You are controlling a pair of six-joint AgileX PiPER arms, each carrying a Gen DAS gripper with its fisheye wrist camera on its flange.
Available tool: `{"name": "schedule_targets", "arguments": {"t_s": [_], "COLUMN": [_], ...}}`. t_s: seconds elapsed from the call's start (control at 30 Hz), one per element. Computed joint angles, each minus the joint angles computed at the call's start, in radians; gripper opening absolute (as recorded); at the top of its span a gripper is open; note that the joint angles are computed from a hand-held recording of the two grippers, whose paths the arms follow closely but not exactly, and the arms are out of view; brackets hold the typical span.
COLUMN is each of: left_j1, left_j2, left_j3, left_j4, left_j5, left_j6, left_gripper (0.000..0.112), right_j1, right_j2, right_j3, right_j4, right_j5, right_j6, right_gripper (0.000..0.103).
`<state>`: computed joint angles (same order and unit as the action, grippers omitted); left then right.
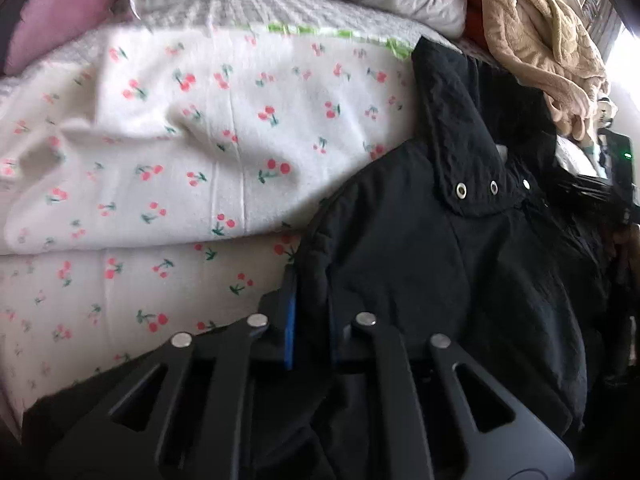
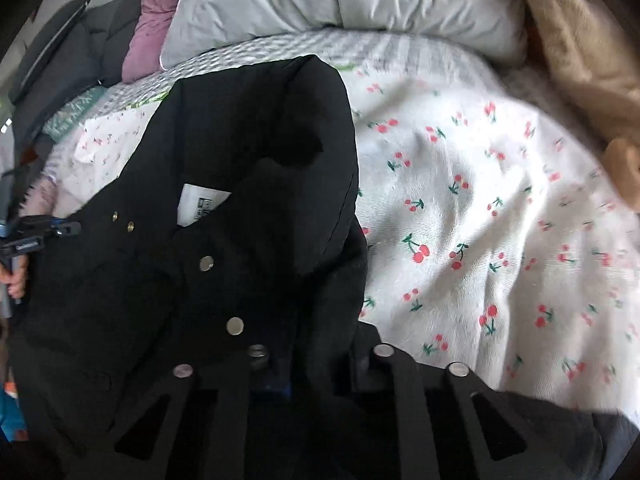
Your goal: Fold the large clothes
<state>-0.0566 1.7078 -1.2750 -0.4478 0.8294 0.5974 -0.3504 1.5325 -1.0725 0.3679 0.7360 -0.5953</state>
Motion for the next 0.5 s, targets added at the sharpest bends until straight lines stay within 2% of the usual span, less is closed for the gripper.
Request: {"name": "schedule_targets", "arguments": {"t_s": [0.1,0.17,0.23,0.3,0.37,0.43,0.5], "left_j1": [-0.05,-0.07,-0.052,-0.031,-0.022,-0.063,-0.1], "left_j2": [-0.092,-0.117,-0.141,-0.112,-0.078,-0.032,0.042], "left_j3": [0.059,0.026,-0.012,-0.118,-0.186,-0.227,-0.269], "left_j4": [0.073,0.129,0.128,0.119,0.13,0.24,0.379], "left_j5": [-0.115,-0.179,-0.197,-0.166,-0.18,-0.257,-0.305], "left_j6": [-0.083,-0.125,-0.12,-0.143,-0.149,-0.224,-0.344], "left_gripper": [0.01,0.01,0.01,0.01,0.01,0.011,0.015], "right_j1": [0.069,0.145,0.194,0.216,0.232,0.258,0.271], "right_j2": [-0.108,-0.203,-0.255,-0.225,-0.179,-0.115,0.017], "right_j3": [0.07,0.103,0.087,-0.006,-0.072,-0.114,-0.209], "right_j4": [-0.11,-0.254,-0.344,-0.402,-0.462,-0.594,-0.687], "right_j5": [-0.111,-0.186,-0.218,-0.205,-0.227,-0.276,-0.262], "right_j6": [0.117,0.251,0.333,0.387,0.457,0.586,0.718], "right_gripper": [0.012,0.012,0.011,0.011,0.012,0.012,0.017]}}
